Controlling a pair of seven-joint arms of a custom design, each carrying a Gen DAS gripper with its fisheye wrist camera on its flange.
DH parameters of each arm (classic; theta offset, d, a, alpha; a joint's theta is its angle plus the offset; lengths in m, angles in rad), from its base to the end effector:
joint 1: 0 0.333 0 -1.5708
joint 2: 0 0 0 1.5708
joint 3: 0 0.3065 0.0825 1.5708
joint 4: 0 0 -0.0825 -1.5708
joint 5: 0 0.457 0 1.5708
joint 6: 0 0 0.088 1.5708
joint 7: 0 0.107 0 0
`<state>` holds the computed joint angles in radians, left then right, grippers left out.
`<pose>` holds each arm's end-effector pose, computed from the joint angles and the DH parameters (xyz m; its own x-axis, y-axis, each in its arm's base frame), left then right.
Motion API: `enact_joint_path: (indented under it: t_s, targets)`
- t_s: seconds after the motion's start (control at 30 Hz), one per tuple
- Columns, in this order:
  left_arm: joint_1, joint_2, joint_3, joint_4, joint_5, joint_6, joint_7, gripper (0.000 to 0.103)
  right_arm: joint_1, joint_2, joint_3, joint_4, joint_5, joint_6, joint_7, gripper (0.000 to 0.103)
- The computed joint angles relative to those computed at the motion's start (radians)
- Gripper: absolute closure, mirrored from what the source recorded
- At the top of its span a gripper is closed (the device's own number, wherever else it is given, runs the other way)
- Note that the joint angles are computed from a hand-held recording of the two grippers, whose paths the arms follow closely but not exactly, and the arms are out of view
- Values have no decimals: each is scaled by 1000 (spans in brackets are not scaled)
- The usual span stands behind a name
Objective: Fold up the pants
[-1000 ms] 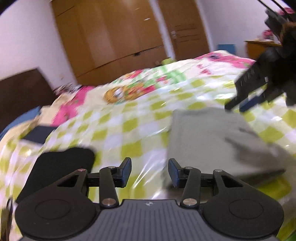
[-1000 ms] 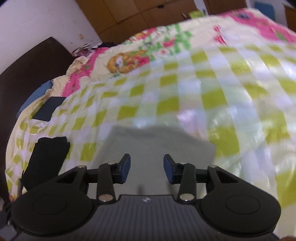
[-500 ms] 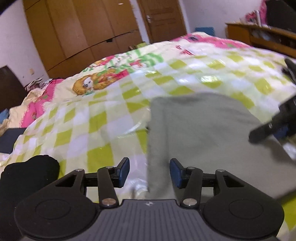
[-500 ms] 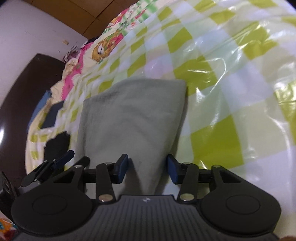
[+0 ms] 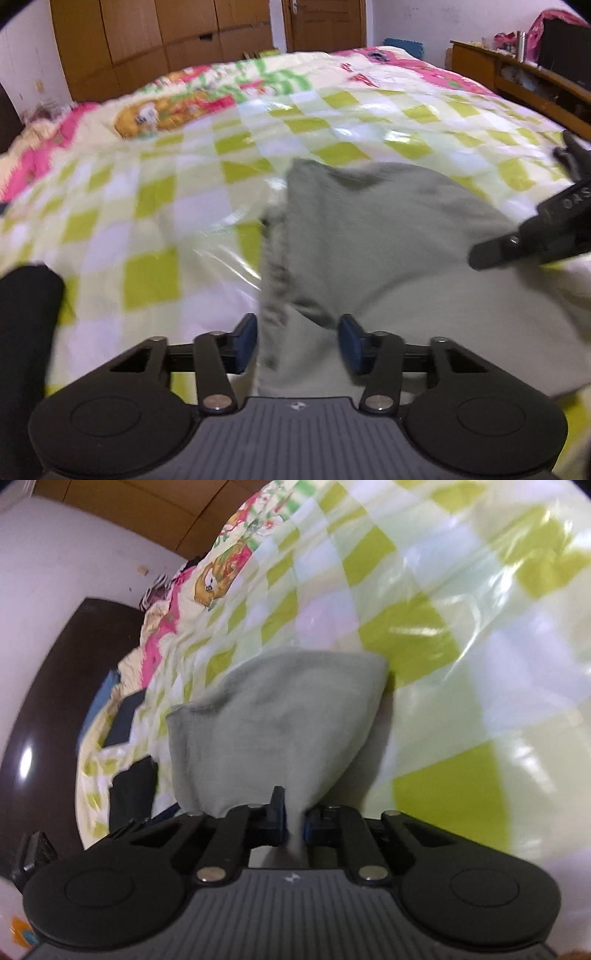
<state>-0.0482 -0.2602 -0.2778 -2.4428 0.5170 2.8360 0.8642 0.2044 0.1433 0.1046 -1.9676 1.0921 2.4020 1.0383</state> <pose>0.5168 -0.2024 0.4112 -0.0606 -0.9969 -0.0500 -0.7530 0.0785 -0.6533 0.6432 0.2104 0.3870 0.2082 -0.6888 -0.6945 -0.9407 0.0535 -0.3350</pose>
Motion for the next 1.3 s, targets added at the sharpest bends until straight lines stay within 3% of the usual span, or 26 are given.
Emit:
enact_joint_path:
  t_s: [0.07, 0.17, 0.3, 0.5, 0.7, 0.8, 0.93, 1.1, 1.2, 1.3]
  targets:
    - [-4, -12, -26, -3, 32, -16, -17, 46, -7, -25, -14, -13, -61, -17, 5, 95]
    - [-45, -27, -18, -16, -22, -12, -10, 46, -17, -52, -33, -30, -123, -38, 25, 95]
    - [-50, -60, -46, -37, -25, -15, -61, 46, -27, -79, -47, -50, -109, -70, 6, 90]
    - [-17, -130, -70, -59, 20, -86, -126, 41, 11, -153, -44, -130, -119, 69, 3, 87]
    - [41, -185, -133, -57, 176, -179, -249, 42, 77, -248, -43, -243, -170, 278, 15, 86]
    - [58, -189, -155, -41, 256, -198, -323, 42, 111, -265, -56, -260, -142, 302, -26, 85]
    - [95, -105, -190, 45, 440, -154, -450, 41, 137, -234, -50, -235, -173, 316, -4, 85]
    - [84, 78, -167, 187, 574, -160, -476, 41, 148, -203, -32, -222, -259, 358, 46, 75]
    - [47, 170, -115, 238, 472, -206, -361, 38, 146, -207, -30, -244, -295, 410, 77, 76]
    - [26, 159, -59, 198, 457, -145, -386, 32, 138, -208, -44, -252, -292, 405, 94, 73]
